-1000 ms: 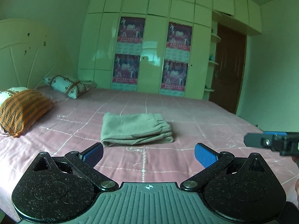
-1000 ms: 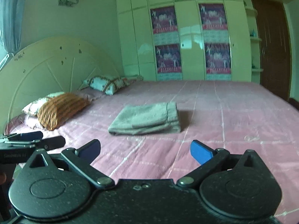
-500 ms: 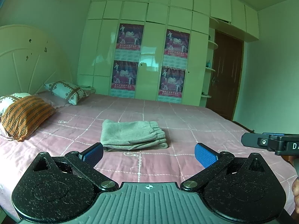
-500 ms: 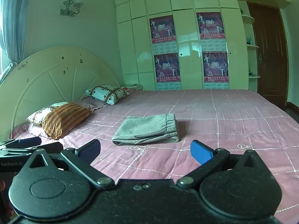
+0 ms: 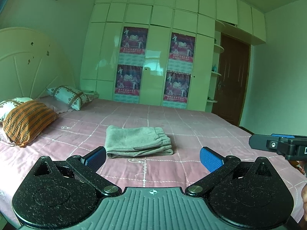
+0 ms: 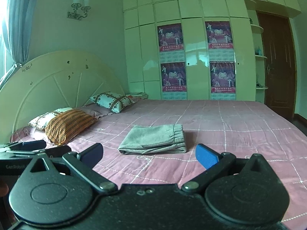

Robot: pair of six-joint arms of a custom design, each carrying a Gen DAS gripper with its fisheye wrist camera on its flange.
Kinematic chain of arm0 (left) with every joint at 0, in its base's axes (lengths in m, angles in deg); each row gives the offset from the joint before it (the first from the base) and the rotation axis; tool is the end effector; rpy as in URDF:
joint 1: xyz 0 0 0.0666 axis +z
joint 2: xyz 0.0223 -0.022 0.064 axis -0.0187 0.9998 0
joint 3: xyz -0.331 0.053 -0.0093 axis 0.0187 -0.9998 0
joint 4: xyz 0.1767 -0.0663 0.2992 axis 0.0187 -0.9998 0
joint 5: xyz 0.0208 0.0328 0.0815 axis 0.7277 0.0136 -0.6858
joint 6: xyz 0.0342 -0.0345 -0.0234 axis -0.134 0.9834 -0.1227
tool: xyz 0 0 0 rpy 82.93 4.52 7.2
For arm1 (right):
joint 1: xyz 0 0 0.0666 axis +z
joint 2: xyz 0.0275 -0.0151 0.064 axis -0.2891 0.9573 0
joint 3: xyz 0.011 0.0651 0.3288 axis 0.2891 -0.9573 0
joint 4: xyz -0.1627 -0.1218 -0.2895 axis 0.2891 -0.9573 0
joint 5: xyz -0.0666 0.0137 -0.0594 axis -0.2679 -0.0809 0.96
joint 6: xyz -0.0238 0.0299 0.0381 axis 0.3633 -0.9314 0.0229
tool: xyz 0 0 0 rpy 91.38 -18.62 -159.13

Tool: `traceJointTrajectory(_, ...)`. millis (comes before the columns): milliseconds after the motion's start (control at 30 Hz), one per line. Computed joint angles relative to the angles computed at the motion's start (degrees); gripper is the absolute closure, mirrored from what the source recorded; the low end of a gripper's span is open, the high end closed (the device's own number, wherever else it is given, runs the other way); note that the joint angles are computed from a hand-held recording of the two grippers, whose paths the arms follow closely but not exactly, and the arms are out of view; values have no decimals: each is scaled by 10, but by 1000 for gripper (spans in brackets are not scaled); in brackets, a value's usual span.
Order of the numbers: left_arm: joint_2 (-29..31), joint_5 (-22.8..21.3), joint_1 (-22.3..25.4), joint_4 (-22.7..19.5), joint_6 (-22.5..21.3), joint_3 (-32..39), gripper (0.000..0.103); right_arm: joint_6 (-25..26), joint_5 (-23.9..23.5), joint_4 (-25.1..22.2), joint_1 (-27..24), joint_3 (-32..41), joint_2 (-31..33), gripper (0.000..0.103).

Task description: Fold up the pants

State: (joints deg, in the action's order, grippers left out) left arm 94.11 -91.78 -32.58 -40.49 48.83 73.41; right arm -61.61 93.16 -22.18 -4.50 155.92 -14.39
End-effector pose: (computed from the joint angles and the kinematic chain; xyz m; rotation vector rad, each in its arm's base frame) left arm 0.3543 -0.2094 0.6508 0.2061 1.8189 -0.3253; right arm 0.3049 0.0610 0.6799 0.0014 1.8420 0.1028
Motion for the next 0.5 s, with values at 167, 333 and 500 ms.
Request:
traceJointTrajectory(167, 6, -1, -1, -5, -2, 8, 0, -1, -3, 1, -6, -1, -1, 6)
traceJointTrajectory(333, 6, -1, -1, -3, 0, 7, 0, 6, -10, 1, -11, -1, -1, 6)
traceJointTrajectory(500, 5, 0, -2, 3, 0, 4, 0, 10, -4, 2, -8, -4, -2, 6)
